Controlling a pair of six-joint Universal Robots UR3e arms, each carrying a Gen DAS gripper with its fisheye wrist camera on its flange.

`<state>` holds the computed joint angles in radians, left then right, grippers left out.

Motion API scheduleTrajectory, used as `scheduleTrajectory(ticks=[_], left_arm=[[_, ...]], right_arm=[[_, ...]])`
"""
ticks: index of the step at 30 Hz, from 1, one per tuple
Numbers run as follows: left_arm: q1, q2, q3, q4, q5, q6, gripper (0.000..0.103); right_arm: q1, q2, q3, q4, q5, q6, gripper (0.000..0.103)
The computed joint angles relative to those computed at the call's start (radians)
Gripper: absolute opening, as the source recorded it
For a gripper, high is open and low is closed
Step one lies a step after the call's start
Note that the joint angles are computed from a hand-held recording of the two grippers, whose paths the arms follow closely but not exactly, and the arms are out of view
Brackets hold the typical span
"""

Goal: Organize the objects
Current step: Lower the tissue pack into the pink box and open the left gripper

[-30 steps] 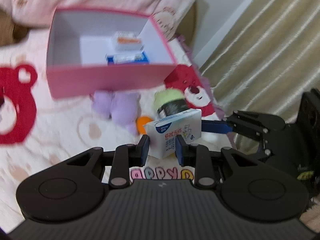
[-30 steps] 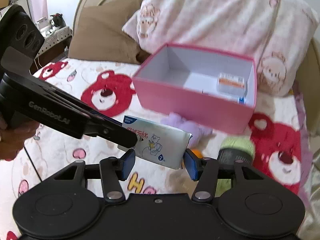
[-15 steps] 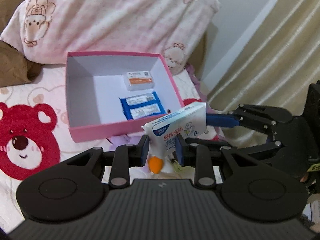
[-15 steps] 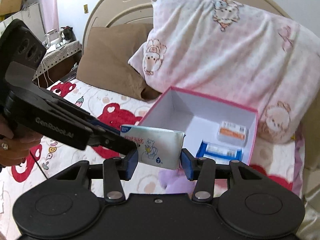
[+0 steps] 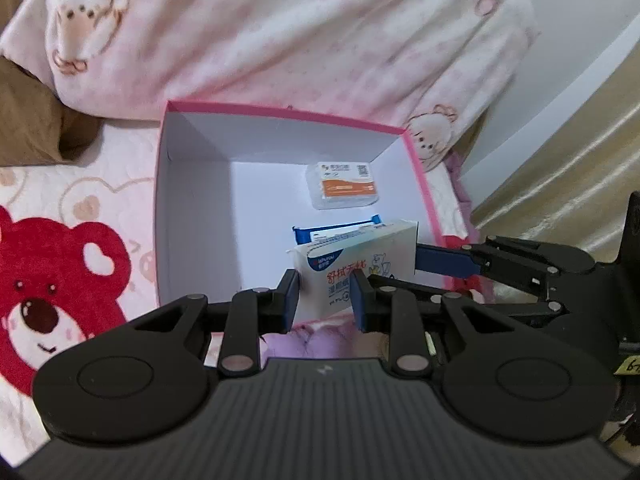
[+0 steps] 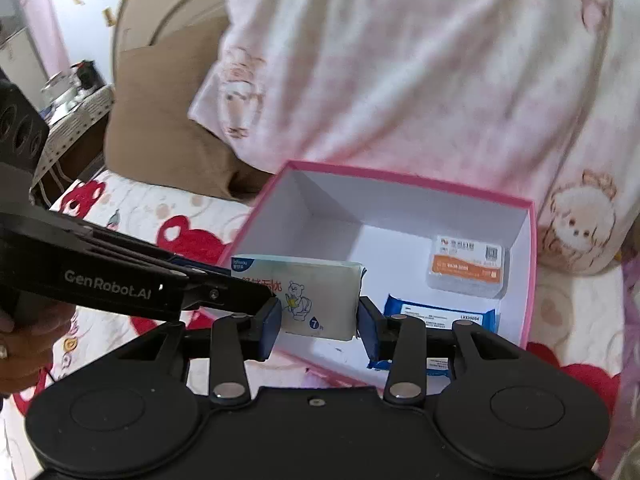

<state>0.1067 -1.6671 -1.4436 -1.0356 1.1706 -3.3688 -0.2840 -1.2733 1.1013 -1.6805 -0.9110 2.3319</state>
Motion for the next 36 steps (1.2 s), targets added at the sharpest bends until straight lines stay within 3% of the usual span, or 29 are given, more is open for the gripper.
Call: scheduleTrajectory(ticks=[6,14,20,31,34,36], left_arm=[[-0.020,-0.129,0.023,0.062,0.069,-0.040,0.027],[-0.024,-0.256,0.110,-0.003,0.105,-0.081,0.026],[-0.055,-0.322,0.205,-0.090,0.180,-0.076,0.026],[-0.108,-0.424,0.314,-0.110,0.258,-0.103,0.025],[-0.120,-0.428,0.290,-0.059,0.282,-0.112,0.025],[-0.126,-0.402,0.217,0.042,0.301,-0.126,0.030]], right_arm=[[0.047,0.180,-0.106,0.002,-0.036,0.105,0.046],[0.077,0.368,-0.279,0.107,-0.055,0.137,0.046],[0.107,0.435,-0.348,0.153,-0.083,0.144,0.044],[0.136,0.514,-0.432,0.148,-0.151,0.193,0.038],[0.143,0.499,-0.401,0.101,-0.168,0.195,0.039],[0.143,0.458,-0.329,0.015,-0.180,0.209,0.040]])
